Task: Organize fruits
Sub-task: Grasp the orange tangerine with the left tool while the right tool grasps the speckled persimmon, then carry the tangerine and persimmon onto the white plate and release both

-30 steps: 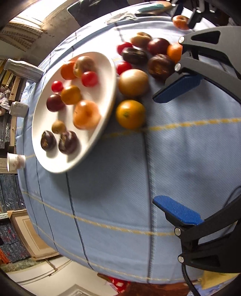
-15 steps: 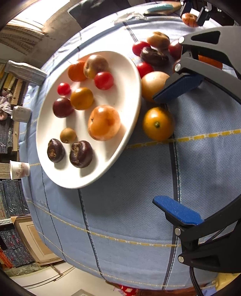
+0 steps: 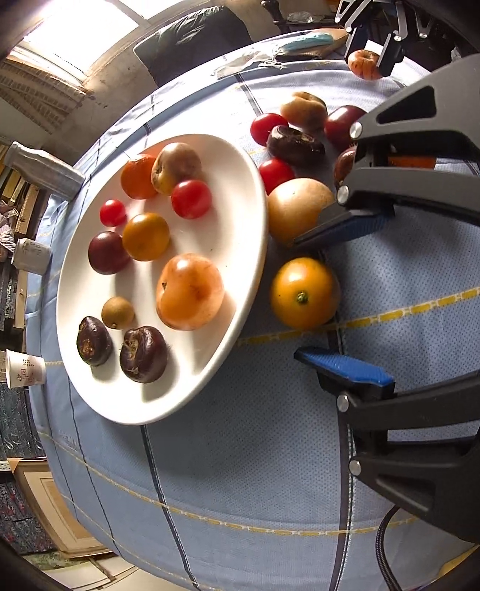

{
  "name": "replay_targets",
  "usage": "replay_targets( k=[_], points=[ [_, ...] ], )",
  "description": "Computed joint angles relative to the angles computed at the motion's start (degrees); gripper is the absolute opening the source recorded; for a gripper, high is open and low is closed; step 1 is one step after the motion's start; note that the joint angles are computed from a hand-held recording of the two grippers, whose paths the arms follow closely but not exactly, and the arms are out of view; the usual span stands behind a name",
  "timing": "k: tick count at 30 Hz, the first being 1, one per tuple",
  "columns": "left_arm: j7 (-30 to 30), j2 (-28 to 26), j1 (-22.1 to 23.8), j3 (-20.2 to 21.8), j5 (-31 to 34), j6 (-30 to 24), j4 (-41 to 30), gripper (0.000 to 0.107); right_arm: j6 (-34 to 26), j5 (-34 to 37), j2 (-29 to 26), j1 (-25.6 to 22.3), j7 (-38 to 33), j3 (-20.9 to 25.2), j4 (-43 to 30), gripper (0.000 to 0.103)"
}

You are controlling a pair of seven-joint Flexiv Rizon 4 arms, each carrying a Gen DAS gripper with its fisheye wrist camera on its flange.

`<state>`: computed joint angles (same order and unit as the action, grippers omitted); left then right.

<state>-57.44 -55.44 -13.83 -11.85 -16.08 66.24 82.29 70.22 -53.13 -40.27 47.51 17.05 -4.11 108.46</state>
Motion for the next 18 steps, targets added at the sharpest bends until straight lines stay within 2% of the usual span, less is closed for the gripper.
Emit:
replay_targets(
  k=[2, 4, 12, 18],
  points=[
    [-0.1, -0.4, -0.2, 0.1, 0.1, 0.4, -0.5, 0.047, -0.1, 0.0, 0.0, 0.0, 0.0, 0.1, 0.0, 0.038],
    [0.1, -0.7, 0.0, -0.4, -0.2, -0.1, -0.9, 0.037, -0.1, -0.2, 0.0, 0.1, 0.2, -0.1, 0.0, 0.038],
    [1.3, 1.3, 2.1, -2.2, -1.9, 1.1, 2.8, 0.037, 0.9, -2.6, 0.2, 0.2, 2.3, -1.3, -0.2, 0.038],
    [3.1, 6.9, 4.9, -3.1, -2.1, 7.3, 9.0, 0.037, 5.1, -11.4, 3.0, 0.6, 12.8, -6.9, 2.1, 0.038]
  ],
)
